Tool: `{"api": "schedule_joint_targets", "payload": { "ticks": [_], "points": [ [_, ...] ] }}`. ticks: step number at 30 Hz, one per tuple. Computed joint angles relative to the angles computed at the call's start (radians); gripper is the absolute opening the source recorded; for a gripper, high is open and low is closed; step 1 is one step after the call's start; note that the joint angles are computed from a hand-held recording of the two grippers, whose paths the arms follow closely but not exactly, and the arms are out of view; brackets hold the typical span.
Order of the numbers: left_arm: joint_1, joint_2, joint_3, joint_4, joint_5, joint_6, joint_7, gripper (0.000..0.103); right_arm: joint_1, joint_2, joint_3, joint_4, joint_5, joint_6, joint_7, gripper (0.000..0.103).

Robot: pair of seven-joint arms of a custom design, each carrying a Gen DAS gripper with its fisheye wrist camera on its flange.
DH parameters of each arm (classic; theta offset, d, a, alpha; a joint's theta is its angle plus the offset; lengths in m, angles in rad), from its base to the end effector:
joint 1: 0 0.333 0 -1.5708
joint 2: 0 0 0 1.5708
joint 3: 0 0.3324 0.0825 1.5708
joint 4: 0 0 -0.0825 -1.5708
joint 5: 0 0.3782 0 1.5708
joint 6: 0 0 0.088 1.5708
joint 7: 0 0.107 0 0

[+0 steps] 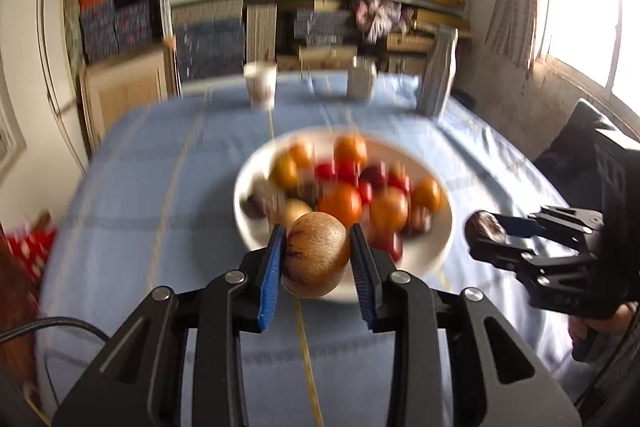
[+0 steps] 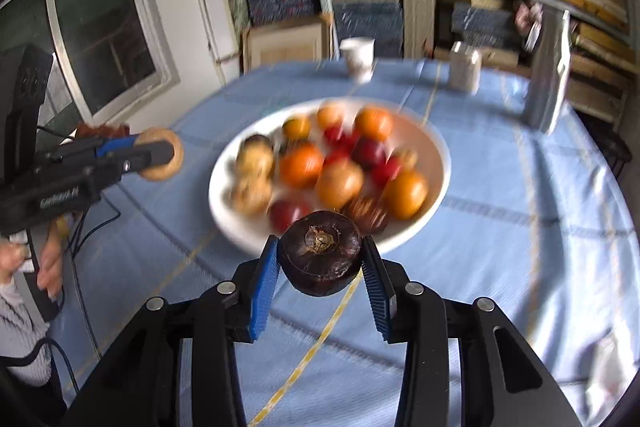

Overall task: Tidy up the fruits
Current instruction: 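Grasp a yellow-orange fruit with the left tool while the right tool grasps a dark plum, then release the fruit onto the plate with the left tool while the right tool releases the plum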

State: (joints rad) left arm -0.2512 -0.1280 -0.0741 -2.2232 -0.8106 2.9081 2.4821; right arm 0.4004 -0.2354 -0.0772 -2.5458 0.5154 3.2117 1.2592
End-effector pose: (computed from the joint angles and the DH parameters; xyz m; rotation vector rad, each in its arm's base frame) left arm 0.5223 -0.1312 0.5295 -1.2527 2.1693 -1.0450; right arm 0.4592 0.1027 0.4738 -1.7148 1.5553 -0.5674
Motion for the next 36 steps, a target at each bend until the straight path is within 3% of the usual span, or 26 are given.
{"api": "schedule_joint_targets", "payload": {
  "ticks": [2,4,6,8,10,12,14,19,22,27,28,30,34,36],
  "points": [
    [0.002,0.030,-0.010,0.057,0.016,0.016,-0.018,0.031,-0.094,-0.009,0.063,0.029,-0.050,-0.001,0.037,0.041],
    [0.009,0.069,-0.025,0.114,0.029,0.013,-0.043,0.031,-0.102,-0.007,0.052,0.059,-0.055,0.002,0.038,0.041],
    [0.026,0.119,-0.050,0.163,0.055,0.020,-0.084,0.031,-0.063,0.014,-0.003,0.105,-0.040,0.010,0.023,0.041],
    [0.046,0.169,-0.076,0.205,0.100,0.020,-0.136,0.031,0.019,0.053,-0.092,0.164,0.007,0.012,-0.019,0.041],
    [0.059,0.224,-0.095,0.243,0.162,0.029,-0.202,0.031,0.094,0.103,-0.167,0.224,0.093,0.003,-0.087,0.041],
    [0.069,0.281,-0.103,0.285,0.226,0.019,-0.272,0.031,0.165,0.177,-0.236,0.308,0.260,-0.032,-0.220,0.041],
    [0.066,0.341,-0.095,0.329,0.313,0.008,-0.358,0.031,0.141,0.255,-0.227,0.374,0.312,-0.076,-0.247,0.041],
    [0.087,0.439,-0.104,0.418,0.438,-0.041,-0.470,0.031,0.103,0.410,-0.224,0.470,0.186,-0.120,-0.092,0.041],
    [0.109,0.480,-0.126,0.459,0.490,-0.063,-0.506,0.031,0.082,0.451,-0.219,0.496,0.127,-0.128,-0.022,0.041],
    [0.159,0.515,-0.181,0.489,0.550,-0.068,-0.552,0.034,-0.001,0.480,-0.150,0.514,0.092,-0.137,0.013,0.042],
    [0.164,0.517,-0.186,0.491,0.568,-0.068,-0.569,0.037,-0.020,0.484,-0.132,0.520,0.088,-0.144,0.016,0.042],
    [0.163,0.523,-0.183,0.492,0.619,-0.051,-0.614,0.055,-0.081,0.491,-0.069,0.530,0.110,-0.151,-0.007,0.043],
    [0.195,0.531,-0.215,0.490,0.676,-0.044,-0.653,0.060,-0.123,0.490,-0.026,0.524,0.060,-0.140,0.035,0.044],
    [0.197,0.531,-0.215,0.484,0.706,-0.032,-0.677,0.069,-0.164,0.484,0.017,0.519,0.060,-0.135,0.036,0.054]
  ]
}}
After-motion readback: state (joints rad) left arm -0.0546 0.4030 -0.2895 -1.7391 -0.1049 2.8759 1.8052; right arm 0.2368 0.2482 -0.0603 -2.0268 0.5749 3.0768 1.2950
